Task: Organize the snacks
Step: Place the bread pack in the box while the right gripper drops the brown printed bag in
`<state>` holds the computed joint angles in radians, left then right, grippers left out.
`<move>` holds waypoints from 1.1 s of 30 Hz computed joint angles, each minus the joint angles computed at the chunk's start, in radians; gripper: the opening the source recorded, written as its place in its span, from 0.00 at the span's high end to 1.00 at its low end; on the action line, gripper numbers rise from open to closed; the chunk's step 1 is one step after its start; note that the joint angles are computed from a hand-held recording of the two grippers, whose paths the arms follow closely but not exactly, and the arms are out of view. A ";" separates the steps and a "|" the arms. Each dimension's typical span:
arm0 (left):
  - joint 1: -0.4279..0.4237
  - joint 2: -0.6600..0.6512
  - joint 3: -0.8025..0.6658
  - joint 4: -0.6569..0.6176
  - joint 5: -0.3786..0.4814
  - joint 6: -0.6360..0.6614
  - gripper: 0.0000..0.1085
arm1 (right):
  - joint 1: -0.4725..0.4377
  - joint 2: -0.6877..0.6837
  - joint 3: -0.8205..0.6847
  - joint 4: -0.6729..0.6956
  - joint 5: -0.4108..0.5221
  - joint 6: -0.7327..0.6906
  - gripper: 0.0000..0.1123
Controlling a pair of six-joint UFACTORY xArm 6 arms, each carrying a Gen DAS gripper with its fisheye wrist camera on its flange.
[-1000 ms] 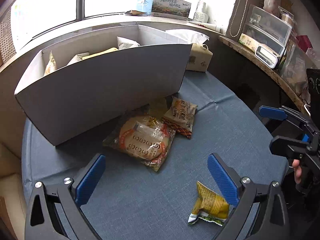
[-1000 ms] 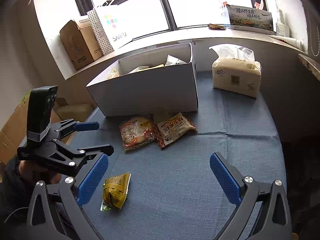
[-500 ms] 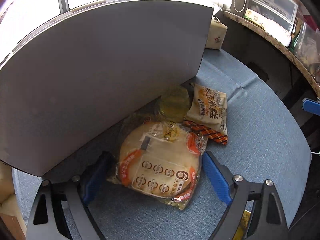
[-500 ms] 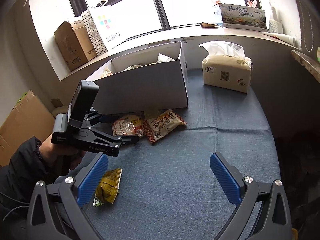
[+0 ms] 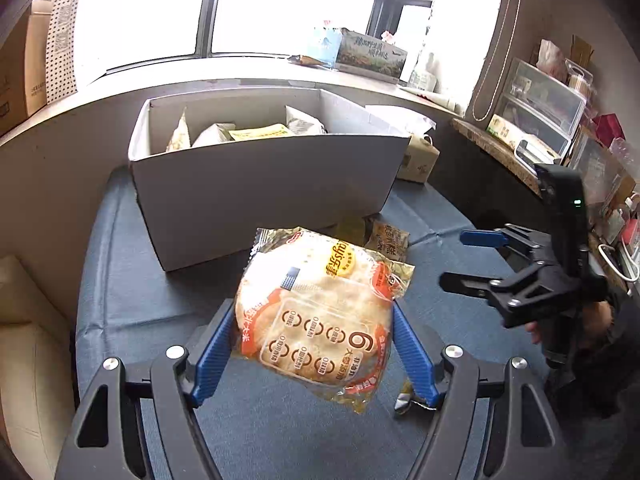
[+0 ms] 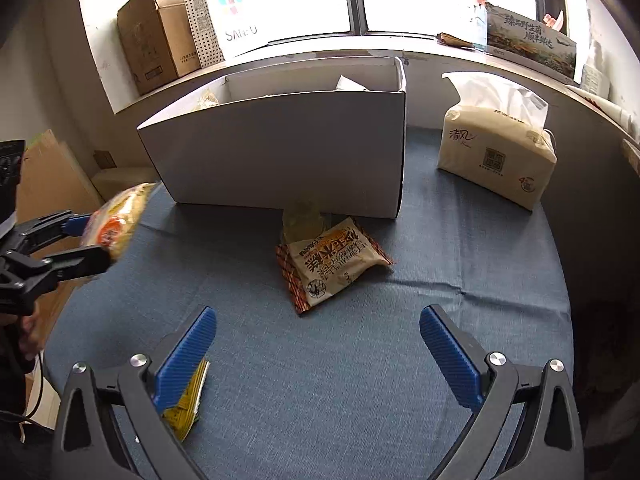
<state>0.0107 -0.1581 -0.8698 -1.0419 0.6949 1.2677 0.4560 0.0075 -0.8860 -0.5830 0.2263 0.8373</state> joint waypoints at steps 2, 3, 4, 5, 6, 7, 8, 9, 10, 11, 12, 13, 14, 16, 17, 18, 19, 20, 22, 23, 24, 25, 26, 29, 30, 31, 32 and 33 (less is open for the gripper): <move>0.028 -0.034 0.009 -0.009 0.017 -0.007 0.27 | -0.002 0.073 -0.075 0.020 0.034 -0.061 0.08; 0.041 -0.050 0.018 -0.014 0.020 -0.004 0.27 | -0.004 0.103 -0.106 0.022 0.043 -0.079 0.08; 0.048 -0.069 0.030 -0.022 0.019 -0.002 0.27 | -0.005 0.135 -0.139 0.046 0.053 -0.112 0.08; 0.060 -0.078 0.033 -0.028 0.027 0.001 0.27 | -0.005 0.165 -0.172 0.062 0.073 -0.133 0.08; 0.064 -0.083 0.035 -0.033 0.027 0.003 0.27 | -0.005 0.188 -0.196 0.082 0.077 -0.156 0.08; 0.066 -0.095 0.044 -0.035 0.023 0.003 0.27 | -0.006 0.209 -0.214 0.112 0.073 -0.189 0.08; 0.074 -0.097 0.044 -0.032 0.030 0.003 0.27 | -0.005 0.231 -0.237 0.134 0.087 -0.215 0.08; 0.074 -0.097 0.045 -0.030 0.029 0.000 0.27 | -0.004 0.250 -0.259 0.131 0.111 -0.215 0.08; 0.069 -0.098 0.046 -0.031 0.023 -0.003 0.27 | -0.003 0.271 -0.283 0.155 0.140 -0.237 0.08; 0.067 -0.097 0.045 -0.030 0.025 -0.005 0.27 | -0.002 0.286 -0.297 0.170 0.155 -0.248 0.10; 0.067 -0.095 0.043 -0.027 0.024 -0.007 0.27 | -0.004 0.286 -0.292 0.144 0.147 -0.230 0.16; 0.049 -0.094 0.047 -0.026 0.004 -0.013 0.27 | -0.006 0.277 -0.277 0.116 0.125 -0.223 0.24; 0.045 -0.089 0.046 -0.024 0.000 -0.014 0.27 | -0.005 0.268 -0.265 0.130 0.114 -0.248 0.27; 0.030 -0.079 0.044 -0.024 -0.015 -0.019 0.27 | -0.003 0.246 -0.242 0.128 0.112 -0.258 0.37; 0.022 -0.072 0.039 -0.020 -0.020 -0.024 0.27 | -0.003 0.234 -0.228 0.139 0.114 -0.261 0.37; 0.018 -0.069 0.037 -0.019 -0.025 -0.026 0.27 | -0.003 0.220 -0.211 0.158 0.108 -0.275 0.38; 0.015 -0.067 0.034 -0.021 -0.030 -0.026 0.27 | -0.005 0.200 -0.186 0.187 0.090 -0.295 0.39; 0.014 -0.067 0.030 -0.026 -0.028 -0.025 0.27 | -0.004 0.170 -0.151 0.206 0.067 -0.301 0.39; 0.009 -0.062 0.020 -0.038 -0.035 -0.016 0.27 | -0.005 0.107 -0.093 0.227 0.036 -0.291 0.39; 0.006 -0.056 0.009 -0.038 -0.039 -0.016 0.27 | -0.007 0.071 -0.063 0.237 0.014 -0.287 0.39; 0.005 -0.046 -0.008 -0.042 -0.037 -0.018 0.27 | -0.008 0.038 -0.037 0.251 -0.012 -0.290 0.39; 0.002 -0.031 -0.031 -0.046 -0.031 -0.022 0.27 | -0.010 0.004 -0.018 0.262 -0.034 -0.293 0.39; -0.003 -0.016 -0.056 -0.050 -0.031 -0.020 0.27 | -0.014 -0.022 -0.012 0.251 -0.043 -0.281 0.39; -0.030 0.048 -0.156 -0.077 -0.042 -0.003 0.27 | -0.022 -0.045 -0.069 0.254 -0.042 -0.299 0.39; -0.041 0.079 -0.201 -0.078 -0.053 -0.013 0.27 | -0.027 -0.044 -0.091 0.242 -0.052 -0.297 0.39; -0.051 0.112 -0.249 -0.071 -0.058 -0.028 0.27 | -0.032 -0.038 -0.119 0.231 -0.057 -0.299 0.39; -0.062 0.145 -0.294 -0.070 -0.070 -0.038 0.27 | -0.033 -0.015 -0.166 0.226 -0.052 -0.304 0.39; -0.073 0.182 -0.344 -0.063 -0.088 -0.054 0.27 | -0.038 0.002 -0.202 0.216 -0.052 -0.304 0.39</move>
